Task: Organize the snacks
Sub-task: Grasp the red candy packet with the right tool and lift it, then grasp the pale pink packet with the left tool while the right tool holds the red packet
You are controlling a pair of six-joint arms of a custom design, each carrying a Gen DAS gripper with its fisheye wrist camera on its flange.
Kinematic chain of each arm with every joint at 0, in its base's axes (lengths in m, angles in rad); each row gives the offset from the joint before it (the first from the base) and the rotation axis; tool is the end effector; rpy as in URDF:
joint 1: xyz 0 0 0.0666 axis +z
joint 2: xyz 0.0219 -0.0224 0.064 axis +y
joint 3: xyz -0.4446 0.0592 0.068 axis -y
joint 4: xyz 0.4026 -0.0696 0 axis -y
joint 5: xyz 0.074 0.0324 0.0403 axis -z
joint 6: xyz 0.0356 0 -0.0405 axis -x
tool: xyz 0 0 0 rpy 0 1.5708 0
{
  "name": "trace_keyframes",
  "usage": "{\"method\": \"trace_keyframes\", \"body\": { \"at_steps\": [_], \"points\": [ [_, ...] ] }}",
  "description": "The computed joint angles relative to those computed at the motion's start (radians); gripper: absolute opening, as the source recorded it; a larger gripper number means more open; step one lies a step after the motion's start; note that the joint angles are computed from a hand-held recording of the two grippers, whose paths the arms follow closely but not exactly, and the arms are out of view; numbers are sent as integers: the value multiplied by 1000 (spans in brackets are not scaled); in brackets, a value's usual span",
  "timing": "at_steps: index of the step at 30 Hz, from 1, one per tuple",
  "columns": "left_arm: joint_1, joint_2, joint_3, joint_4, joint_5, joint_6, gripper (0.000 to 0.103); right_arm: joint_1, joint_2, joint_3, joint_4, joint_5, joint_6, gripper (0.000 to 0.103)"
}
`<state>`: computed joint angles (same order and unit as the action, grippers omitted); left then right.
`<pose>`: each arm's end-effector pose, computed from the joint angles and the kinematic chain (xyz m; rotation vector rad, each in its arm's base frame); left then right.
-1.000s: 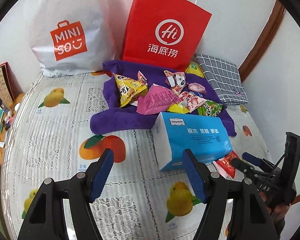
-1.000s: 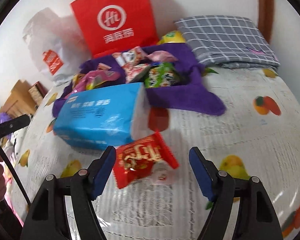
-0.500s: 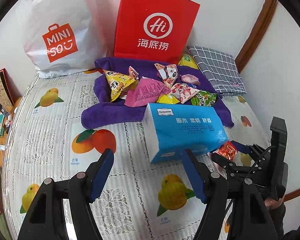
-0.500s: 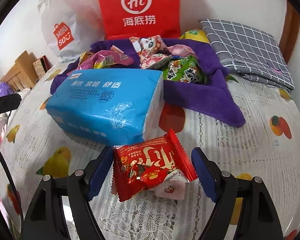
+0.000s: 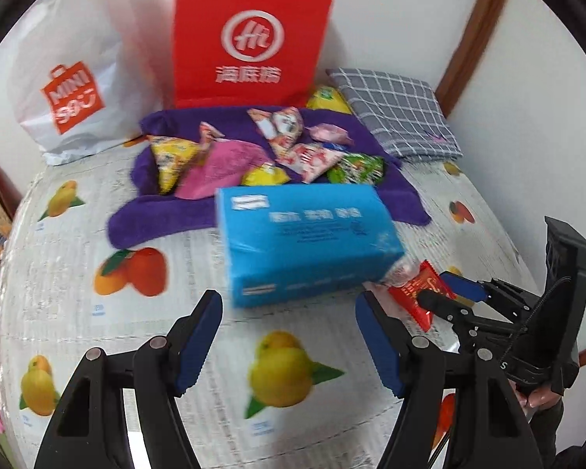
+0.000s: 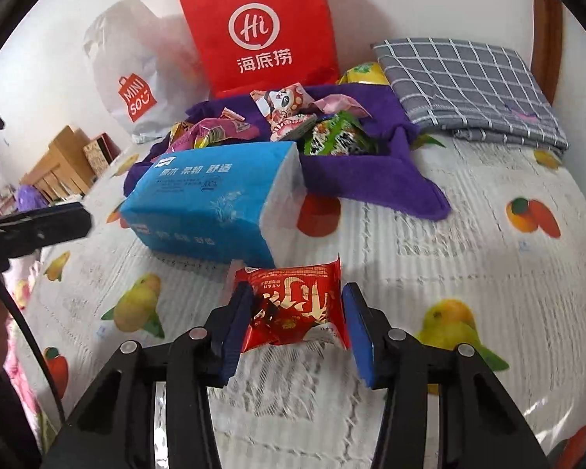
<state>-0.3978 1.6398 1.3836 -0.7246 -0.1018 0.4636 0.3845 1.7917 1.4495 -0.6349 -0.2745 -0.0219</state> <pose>0.5273 -0.2181 0.3764 -0.1237 2.5540 -0.2060 0.5762 0.2431 0.3245 -0.5700 2.5076 0.5062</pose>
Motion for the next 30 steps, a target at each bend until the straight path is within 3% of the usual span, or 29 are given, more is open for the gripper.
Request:
{"method": "trace_keyframes", "body": {
  "at_steps": [7, 11, 16, 24, 30],
  "points": [
    [-40, 52, 45, -17, 7, 4, 69, -19, -3, -29, -1, -76, 29, 56],
    [-49, 71, 64, -37, 3, 11, 69, -20, 24, -17, 0, -111, 20, 56],
    [-53, 79, 75, -54, -11, 17, 69, -12, 21, -30, 40, -113, 45, 42],
    [-69, 124, 106, -57, 8, 30, 69, -62, -35, -78, 73, -141, 27, 41],
    [-84, 183, 140, -43, 52, 63, 69, -119, -83, -120, 93, -110, 25, 41]
  ]
}}
